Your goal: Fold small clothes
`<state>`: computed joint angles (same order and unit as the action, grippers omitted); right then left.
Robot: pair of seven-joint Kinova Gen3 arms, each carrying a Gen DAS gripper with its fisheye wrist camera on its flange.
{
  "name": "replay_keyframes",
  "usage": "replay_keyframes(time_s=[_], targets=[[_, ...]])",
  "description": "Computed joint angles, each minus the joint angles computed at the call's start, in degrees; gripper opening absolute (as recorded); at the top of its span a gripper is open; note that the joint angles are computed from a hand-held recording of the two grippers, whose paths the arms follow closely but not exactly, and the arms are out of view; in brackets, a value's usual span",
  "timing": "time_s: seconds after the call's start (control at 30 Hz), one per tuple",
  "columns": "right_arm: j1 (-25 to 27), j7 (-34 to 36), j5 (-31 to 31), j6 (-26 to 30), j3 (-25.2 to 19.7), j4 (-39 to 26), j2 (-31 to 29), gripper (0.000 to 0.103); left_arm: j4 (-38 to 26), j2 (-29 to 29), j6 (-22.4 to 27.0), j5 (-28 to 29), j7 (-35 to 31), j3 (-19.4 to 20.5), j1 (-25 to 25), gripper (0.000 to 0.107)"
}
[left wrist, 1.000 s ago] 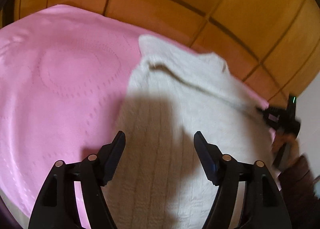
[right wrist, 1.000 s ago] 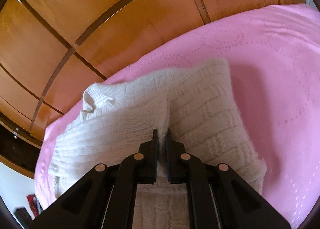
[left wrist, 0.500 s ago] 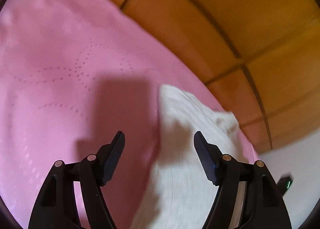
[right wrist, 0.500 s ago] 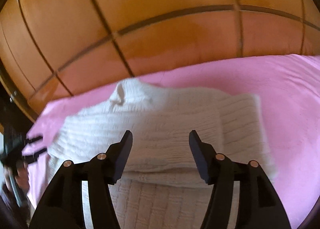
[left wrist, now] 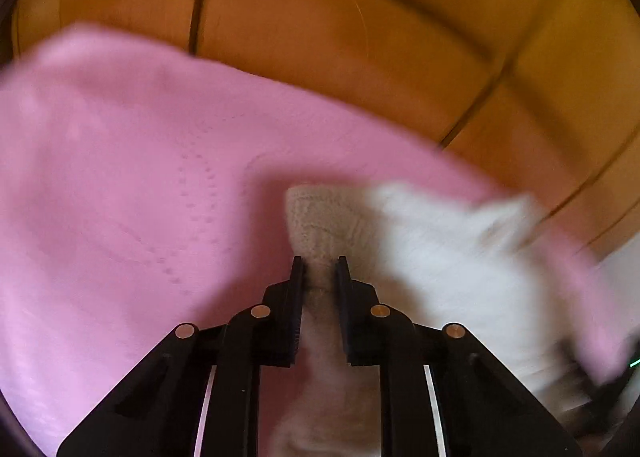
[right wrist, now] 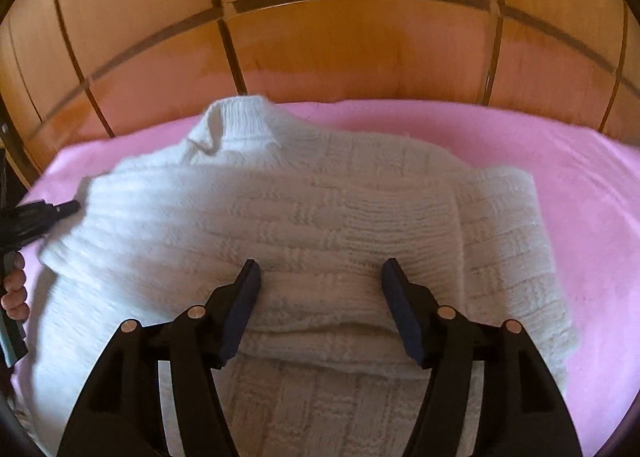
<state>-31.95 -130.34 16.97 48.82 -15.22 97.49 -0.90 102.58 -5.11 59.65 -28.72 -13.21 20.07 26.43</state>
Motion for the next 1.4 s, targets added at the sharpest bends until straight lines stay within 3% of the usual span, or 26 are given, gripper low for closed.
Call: replay_keyframes(time_s=[0.07, 0.13, 0.2, 0.27, 0.33, 0.5, 0.6, 0.83, 1.07, 1.27, 1.3, 1.37, 1.4], targets=[[-0.9, -2.7, 3.6, 0.5, -0.9, 0.2, 0.6, 0.065, -1.4, 3.7, 4.7, -4.7, -0.4, 3.6, 0.8, 0.015], [-1.5, -3.8, 4.7, 0.9, -0.9, 0.2, 0.8, 0.065, -3.8, 5.8, 9.3, -8.7, 2.7, 3.1, 4.7, 0.015], [-1.4, -3.6, 4.2, 0.1, -0.5, 0.9, 0.2, 0.066, -6.0, 6.4, 14.0, -11.4, 5.9, 2.3, 9.0, 0.024], [-1.2, -3.4, 3.8, -0.3, -0.4, 1.1, 0.0, 0.066, -7.4, 6.2, 18.3, -13.5, 8.4, 3.5, 12.1, 0.05], [-1.2, -3.6, 4.1, -0.4, -0.5, 1.1, 0.0, 0.066, -7.6, 5.4, 19.6, -15.4, 12.1, 4.6, 15.3, 0.062], [-1.2, -3.8, 4.4, -0.4, -0.6, 1.1, -0.1, 0.067, -8.9, 6.6, 22.9, -18.1, 14.7, 6.1, 20.6, 0.062], [-1.1, -3.7, 4.3, -0.6, -0.6, 1.2, -0.1, 0.067, -9.1, 7.4, 22.8, -18.7, 15.2, 3.8, 24.8, 0.062], [-1.0, -3.6, 4.2, -1.0, -0.6, 1.2, 0.0, 0.068, -9.4, 8.6, 21.0, -18.4, 14.1, 2.9, 25.1, 0.062], [-0.6, -3.3, 3.3, -2.8, -0.3, 2.0, -0.1, 0.071, -6.4, 9.3, 16.0, -12.7, 12.4, -0.8, 23.2, 0.063], [-0.6, -3.7, 3.7, -2.7, -0.4, 2.1, -0.2, 0.072, -6.9, 8.6, 18.8, -13.8, 16.4, 1.8, 24.0, 0.067], [-0.5, -3.1, 2.9, -2.7, -0.3, 2.0, -0.5, 0.073, -6.6, 7.9, 19.1, -13.2, 17.2, 2.3, 24.3, 0.068], [0.2, -0.7, -0.8, -2.5, 0.4, 1.9, -1.8, 0.089, -6.1, 6.7, 20.3, -12.4, 19.0, 3.5, 24.9, 0.07], [0.2, 0.4, -3.0, -2.7, 1.0, 2.4, -3.3, 0.091, -5.3, 5.6, 21.1, -12.1, 20.8, 4.6, 25.6, 0.07]])
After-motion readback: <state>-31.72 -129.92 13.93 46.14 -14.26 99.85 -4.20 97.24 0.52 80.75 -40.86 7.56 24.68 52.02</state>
